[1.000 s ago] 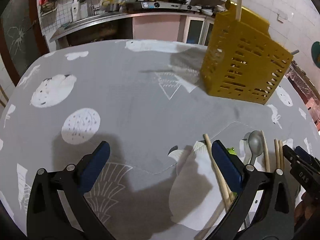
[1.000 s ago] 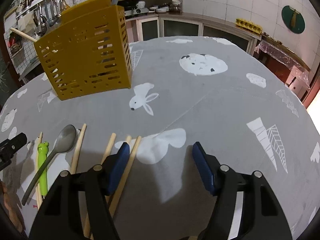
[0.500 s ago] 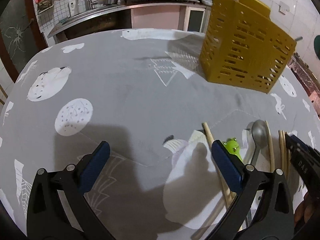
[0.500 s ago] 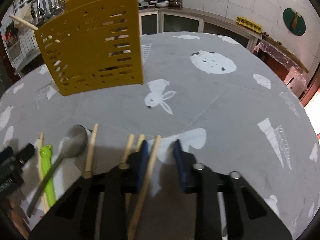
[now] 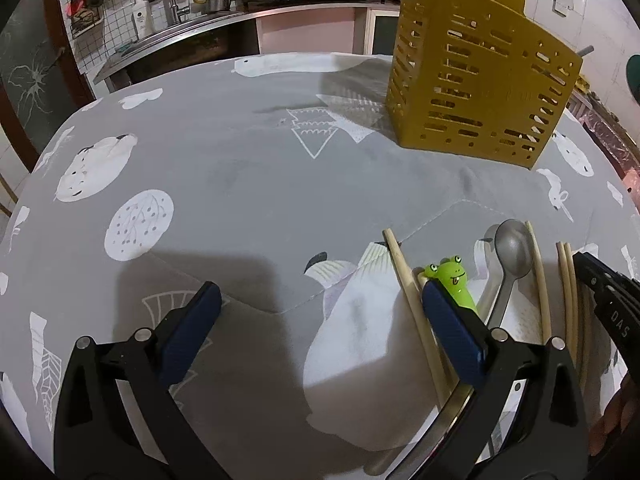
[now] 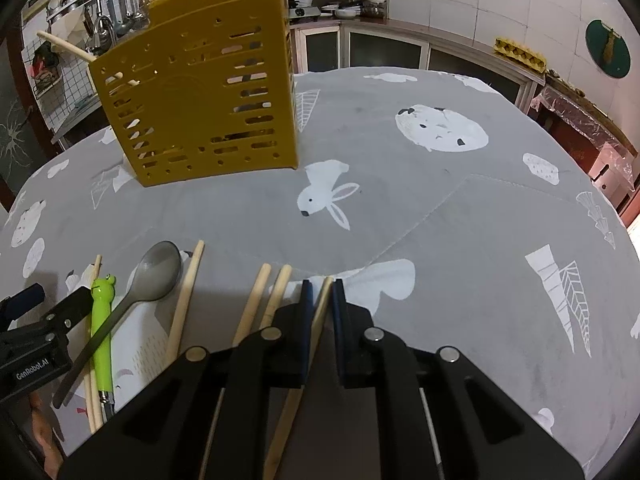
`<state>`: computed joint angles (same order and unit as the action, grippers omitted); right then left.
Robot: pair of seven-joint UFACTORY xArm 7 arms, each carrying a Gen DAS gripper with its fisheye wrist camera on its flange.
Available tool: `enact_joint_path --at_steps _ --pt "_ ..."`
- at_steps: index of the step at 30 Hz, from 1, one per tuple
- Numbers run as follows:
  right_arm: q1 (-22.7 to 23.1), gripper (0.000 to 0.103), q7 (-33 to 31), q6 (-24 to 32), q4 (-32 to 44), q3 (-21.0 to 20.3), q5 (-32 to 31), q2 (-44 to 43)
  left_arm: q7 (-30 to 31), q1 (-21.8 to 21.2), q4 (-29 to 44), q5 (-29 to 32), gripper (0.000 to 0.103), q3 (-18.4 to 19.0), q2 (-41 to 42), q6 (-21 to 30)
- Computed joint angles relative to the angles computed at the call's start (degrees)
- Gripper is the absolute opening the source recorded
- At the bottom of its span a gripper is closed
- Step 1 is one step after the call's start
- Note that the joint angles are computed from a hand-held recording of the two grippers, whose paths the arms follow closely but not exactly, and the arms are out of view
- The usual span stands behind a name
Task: Organize utensils
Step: 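Close the left tool on a wooden chopstick while the right tool grasps another chopstick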
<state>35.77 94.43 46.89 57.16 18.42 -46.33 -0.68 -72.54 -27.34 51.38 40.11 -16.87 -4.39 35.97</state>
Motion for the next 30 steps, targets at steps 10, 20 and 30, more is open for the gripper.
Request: enact_joint_path --at_steps 10,20,30 --pt "0.2 0.01 0.1 0.6 0.6 -0.2 0.3 0.4 2.8 -2.0 4.9 -0.7 0.062 0.4 3.8 2.6" --pt "0.3 0.009 0.8 1.3 1.4 -0.4 0.1 1.0 8.4 -3.3 8.0 -8.5 0.009 1.8 5.4 2.4" --pt "0.2 0.006 3.9 0.6 1.0 -1.0 -2.2 0.9 6.5 -3.9 8.2 -6.7 0.007 2.6 6.2 0.7"
